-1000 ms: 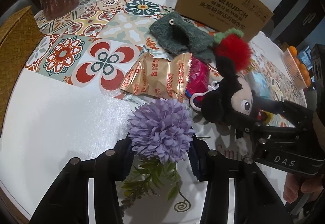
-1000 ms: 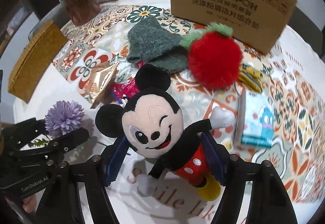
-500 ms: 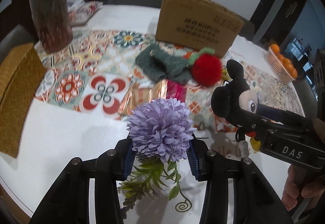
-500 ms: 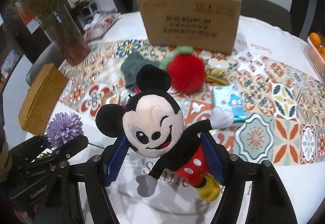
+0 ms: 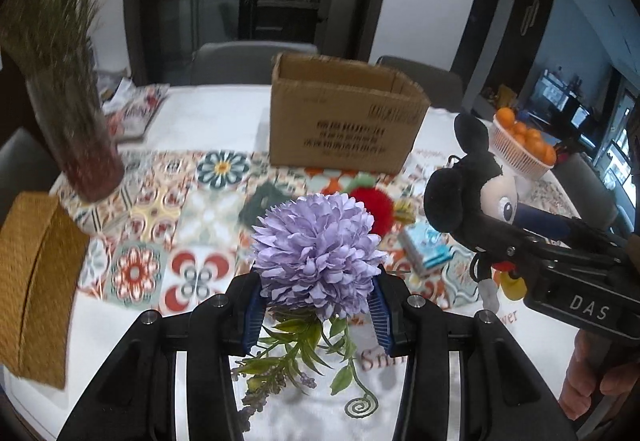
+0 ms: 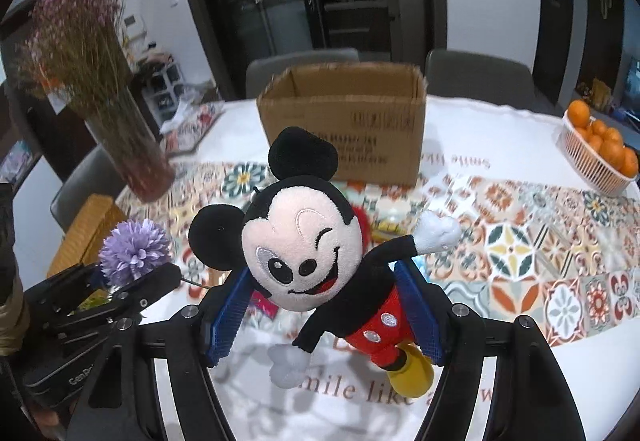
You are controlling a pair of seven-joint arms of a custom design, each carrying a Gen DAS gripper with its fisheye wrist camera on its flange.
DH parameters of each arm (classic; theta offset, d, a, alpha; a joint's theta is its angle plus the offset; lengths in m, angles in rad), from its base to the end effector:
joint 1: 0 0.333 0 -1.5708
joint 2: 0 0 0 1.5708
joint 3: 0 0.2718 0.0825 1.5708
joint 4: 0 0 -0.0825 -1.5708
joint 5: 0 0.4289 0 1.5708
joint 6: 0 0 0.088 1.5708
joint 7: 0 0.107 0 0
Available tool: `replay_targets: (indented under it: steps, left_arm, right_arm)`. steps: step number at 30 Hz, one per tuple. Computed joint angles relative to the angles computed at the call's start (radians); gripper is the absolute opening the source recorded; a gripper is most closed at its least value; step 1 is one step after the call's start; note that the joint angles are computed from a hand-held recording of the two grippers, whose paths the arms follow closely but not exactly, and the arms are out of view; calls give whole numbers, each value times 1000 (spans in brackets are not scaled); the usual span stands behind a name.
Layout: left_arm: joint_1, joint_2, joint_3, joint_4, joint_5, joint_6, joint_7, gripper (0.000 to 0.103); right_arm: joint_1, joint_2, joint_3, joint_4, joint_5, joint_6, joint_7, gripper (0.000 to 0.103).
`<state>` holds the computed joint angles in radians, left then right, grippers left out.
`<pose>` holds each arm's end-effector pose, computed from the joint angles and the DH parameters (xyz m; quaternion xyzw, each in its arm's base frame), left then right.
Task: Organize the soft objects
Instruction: 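Lift and carry the flower and Mickey plush with both tools over the cardboard box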
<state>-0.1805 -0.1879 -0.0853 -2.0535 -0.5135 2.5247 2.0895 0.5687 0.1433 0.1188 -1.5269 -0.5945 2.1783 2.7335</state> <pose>0.5791 -0.1551 0.5375 -0.4867 0.7906 -0.3492 0.1268 0.5458 0.4143 0.5858 -0.5674 0.7406 -0.2309 0.2763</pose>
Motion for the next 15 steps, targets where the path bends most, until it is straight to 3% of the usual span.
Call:
replay_targets:
  steps: [8, 15]
  left_arm:
    - [-7, 50, -17, 90, -14, 67, 53, 44]
    - [6, 131, -41, 209, 2, 92, 63, 44]
  right_arm:
    - [-4, 4, -13, 49, -88, 0, 32, 72]
    - [-1, 58, -35, 165, -133, -25, -27, 73]
